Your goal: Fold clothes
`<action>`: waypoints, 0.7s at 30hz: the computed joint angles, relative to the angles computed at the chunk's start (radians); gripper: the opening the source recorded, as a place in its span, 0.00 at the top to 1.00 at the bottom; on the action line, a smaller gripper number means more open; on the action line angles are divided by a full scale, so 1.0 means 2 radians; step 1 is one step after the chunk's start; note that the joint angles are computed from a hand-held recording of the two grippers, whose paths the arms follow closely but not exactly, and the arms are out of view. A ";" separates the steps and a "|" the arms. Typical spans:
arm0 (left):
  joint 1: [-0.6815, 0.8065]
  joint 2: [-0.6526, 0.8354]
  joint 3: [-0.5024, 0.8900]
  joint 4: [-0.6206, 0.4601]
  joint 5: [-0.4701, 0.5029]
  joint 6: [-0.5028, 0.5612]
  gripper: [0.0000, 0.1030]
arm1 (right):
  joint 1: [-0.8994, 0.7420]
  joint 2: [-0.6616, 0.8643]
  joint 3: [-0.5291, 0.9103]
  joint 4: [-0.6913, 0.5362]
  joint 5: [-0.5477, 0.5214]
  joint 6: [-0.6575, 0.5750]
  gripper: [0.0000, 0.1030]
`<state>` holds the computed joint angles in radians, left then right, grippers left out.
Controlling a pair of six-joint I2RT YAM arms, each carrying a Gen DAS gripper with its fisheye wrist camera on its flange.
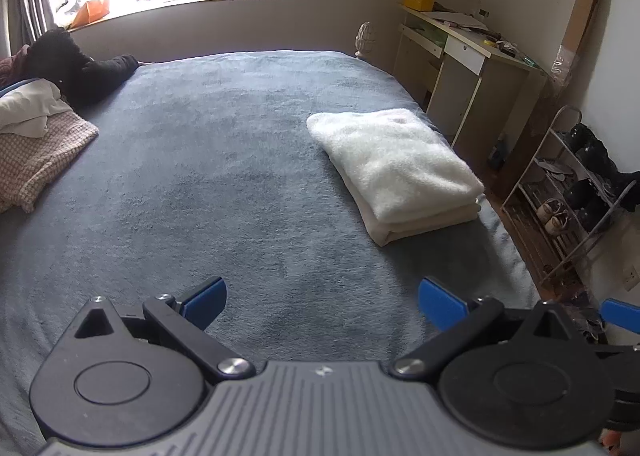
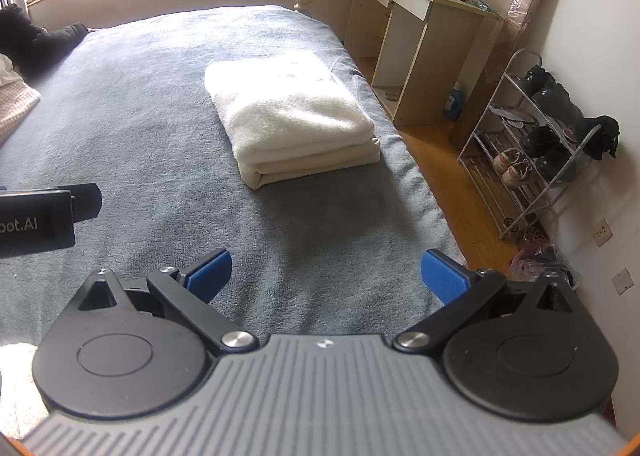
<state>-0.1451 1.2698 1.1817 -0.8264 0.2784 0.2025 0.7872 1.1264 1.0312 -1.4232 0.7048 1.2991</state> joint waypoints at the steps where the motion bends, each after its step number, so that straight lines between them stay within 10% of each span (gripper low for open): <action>1: 0.001 0.000 0.000 -0.001 0.002 -0.001 0.00 | 0.001 0.001 0.001 -0.001 0.001 0.002 0.01; 21: -0.010 -0.017 -0.021 -0.007 0.012 -0.015 0.00 | 0.003 -0.011 -0.003 -0.024 -0.002 0.025 0.01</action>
<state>-0.1650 1.2366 1.1399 -0.8395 0.3015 0.1735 0.7935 1.1052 1.0253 -1.4720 0.7008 1.3495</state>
